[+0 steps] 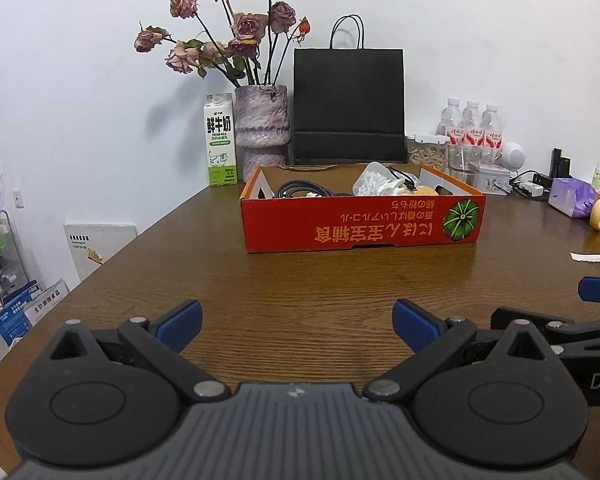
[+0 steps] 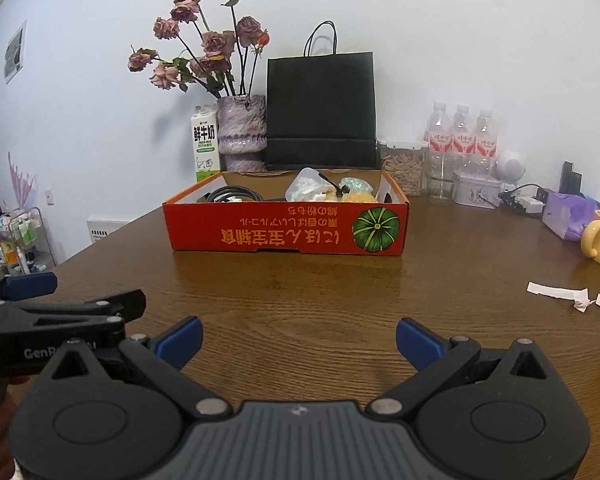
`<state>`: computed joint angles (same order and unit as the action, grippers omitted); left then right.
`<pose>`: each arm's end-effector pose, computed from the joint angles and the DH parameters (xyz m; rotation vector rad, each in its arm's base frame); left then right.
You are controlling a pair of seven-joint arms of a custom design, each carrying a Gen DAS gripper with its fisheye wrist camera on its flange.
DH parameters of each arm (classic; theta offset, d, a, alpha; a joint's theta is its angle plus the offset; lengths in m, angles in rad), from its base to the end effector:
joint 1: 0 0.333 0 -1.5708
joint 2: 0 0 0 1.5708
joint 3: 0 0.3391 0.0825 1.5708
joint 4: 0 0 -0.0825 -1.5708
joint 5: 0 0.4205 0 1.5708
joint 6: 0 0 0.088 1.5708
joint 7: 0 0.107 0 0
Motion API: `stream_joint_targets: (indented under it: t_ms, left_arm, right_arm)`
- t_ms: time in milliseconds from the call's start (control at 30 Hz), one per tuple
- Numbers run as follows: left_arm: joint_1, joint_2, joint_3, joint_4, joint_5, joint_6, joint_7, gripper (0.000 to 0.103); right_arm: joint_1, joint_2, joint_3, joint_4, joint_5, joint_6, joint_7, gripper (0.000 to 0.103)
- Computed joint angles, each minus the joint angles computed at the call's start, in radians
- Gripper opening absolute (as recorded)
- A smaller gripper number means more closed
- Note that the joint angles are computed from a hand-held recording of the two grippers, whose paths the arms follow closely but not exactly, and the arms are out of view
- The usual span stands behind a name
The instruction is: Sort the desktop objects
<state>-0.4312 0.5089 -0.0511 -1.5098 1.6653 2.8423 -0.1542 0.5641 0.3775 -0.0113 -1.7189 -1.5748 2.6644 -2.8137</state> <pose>0.6574 -0.3951 0.4229 -1.3503 1.6692 -1.0541 0.6004 0.4056 0.4100 -1.4922 1.5635 -0.9147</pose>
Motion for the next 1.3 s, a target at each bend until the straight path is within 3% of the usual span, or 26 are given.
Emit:
stream_joint_targets:
  t_ms: [1300]
  left_arm:
    - [0.01, -0.021, -0.015, -0.024, 0.023, -0.017, -0.018, 0.103]
  right_arm:
    - [0.002, -0.004, 0.001, -0.003, 0.005, -0.004, -0.006, 0.103]
